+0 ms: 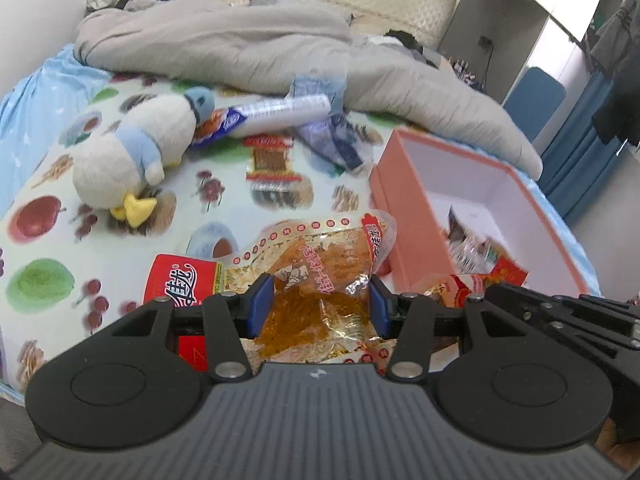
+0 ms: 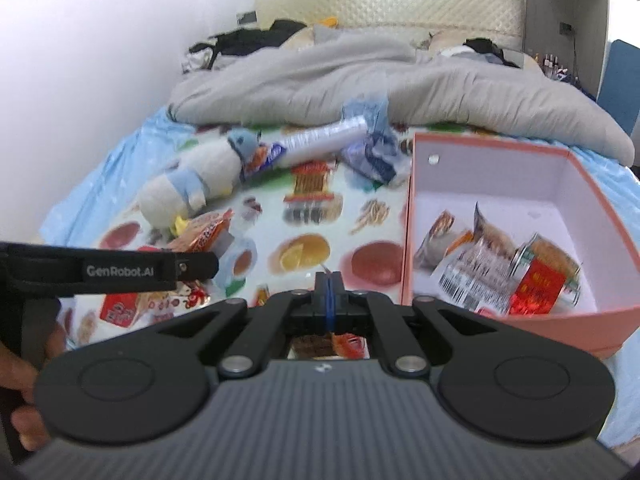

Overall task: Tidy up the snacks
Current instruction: 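Carry the orange packet with the left tool while the right tool carries the red-white packet over the box, then open the left tool to drop the orange packet while the right tool drops its packet into the box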

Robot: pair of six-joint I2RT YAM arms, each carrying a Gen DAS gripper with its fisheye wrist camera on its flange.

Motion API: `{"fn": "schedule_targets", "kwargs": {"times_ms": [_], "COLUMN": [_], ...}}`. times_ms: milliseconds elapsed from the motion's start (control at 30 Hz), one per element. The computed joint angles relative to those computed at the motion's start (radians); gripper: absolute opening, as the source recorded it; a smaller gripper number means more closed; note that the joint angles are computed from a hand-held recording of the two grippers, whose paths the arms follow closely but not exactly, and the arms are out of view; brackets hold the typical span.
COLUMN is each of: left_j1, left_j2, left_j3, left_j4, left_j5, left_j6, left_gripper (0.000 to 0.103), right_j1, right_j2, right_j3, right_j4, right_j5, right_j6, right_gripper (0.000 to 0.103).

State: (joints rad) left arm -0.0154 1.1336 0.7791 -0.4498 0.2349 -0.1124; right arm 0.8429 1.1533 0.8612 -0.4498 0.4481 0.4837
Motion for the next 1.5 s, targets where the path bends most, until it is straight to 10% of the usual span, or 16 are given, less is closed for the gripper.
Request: {"fn": "schedule_targets", "kwargs": {"times_ms": [600,1400,1500], "left_j1": [-0.355,-0.513,-0.504], "left_j2": [0.285,0.965,0.966], "left_j3": [0.478,0.969,0.971], "left_j4": [-0.021,-0.146,-0.150], "left_j5": [-0.164,-0.005,0.024], "left_j6": [-0.161,-0.186,-0.179], "left_gripper": [0.055,0.056,0.066], "right_j1": [-0.377,-0.886,-0.887], "right_j2": [-0.115,0.143,0.118], "right_j3": [0.170,0.016,0.012], "right_j4": [-0.084,0.025,0.005], "right_j5": [-0.111,-0.410,-0.399], "right_j6": [-0.234,-0.342,-0.339], "right_gripper": [0.003,0.007,0.024]}}
